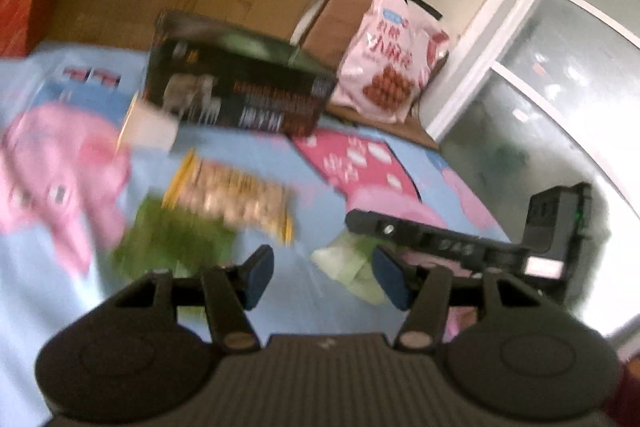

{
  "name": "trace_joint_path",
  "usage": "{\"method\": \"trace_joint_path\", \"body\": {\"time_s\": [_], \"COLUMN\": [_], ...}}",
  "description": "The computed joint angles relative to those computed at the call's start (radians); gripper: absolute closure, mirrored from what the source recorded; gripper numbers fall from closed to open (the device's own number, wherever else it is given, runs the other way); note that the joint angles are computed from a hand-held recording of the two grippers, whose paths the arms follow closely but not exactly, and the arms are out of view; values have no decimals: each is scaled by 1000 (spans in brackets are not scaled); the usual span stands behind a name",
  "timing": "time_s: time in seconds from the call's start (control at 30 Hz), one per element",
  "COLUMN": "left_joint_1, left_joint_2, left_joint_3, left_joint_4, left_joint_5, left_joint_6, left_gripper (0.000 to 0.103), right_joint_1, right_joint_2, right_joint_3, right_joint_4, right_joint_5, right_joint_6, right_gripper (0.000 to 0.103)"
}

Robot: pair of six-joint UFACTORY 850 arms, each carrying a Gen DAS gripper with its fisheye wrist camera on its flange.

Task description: Organize snacks

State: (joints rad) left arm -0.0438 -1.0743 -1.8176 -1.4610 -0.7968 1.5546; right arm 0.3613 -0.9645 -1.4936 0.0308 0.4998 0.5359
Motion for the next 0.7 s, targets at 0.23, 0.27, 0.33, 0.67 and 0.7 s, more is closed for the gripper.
{"method": "trace_joint_path", "body": {"time_s": [0.23, 0.27, 0.33, 0.67, 0.7], "left_joint_1": [35, 39, 46, 50, 46], "left_joint_2": [68, 71, 80, 108, 116], "left_joint_3": [149, 155, 172, 240, 257], "left_joint_4": [-22, -20, -17, 33, 1], "left_joint_5": [-15, -20, -28, -66, -50], "left_joint_6": [58, 50, 45, 58, 101], "left_gripper": [46, 46, 46, 45, 46], "right_joint_1": [55, 53, 51, 38, 38], "right_joint_2": [20, 18, 26, 49, 49], "right_joint_3": [53, 53, 72, 148, 148], "right_joint_4": [-113, -159, -187, -160, -160], "right_joint_5": [94, 109, 157, 209, 209], "right_joint_6": [199, 254, 312, 288, 288], "right_gripper": [57, 57, 57, 58, 59]}}
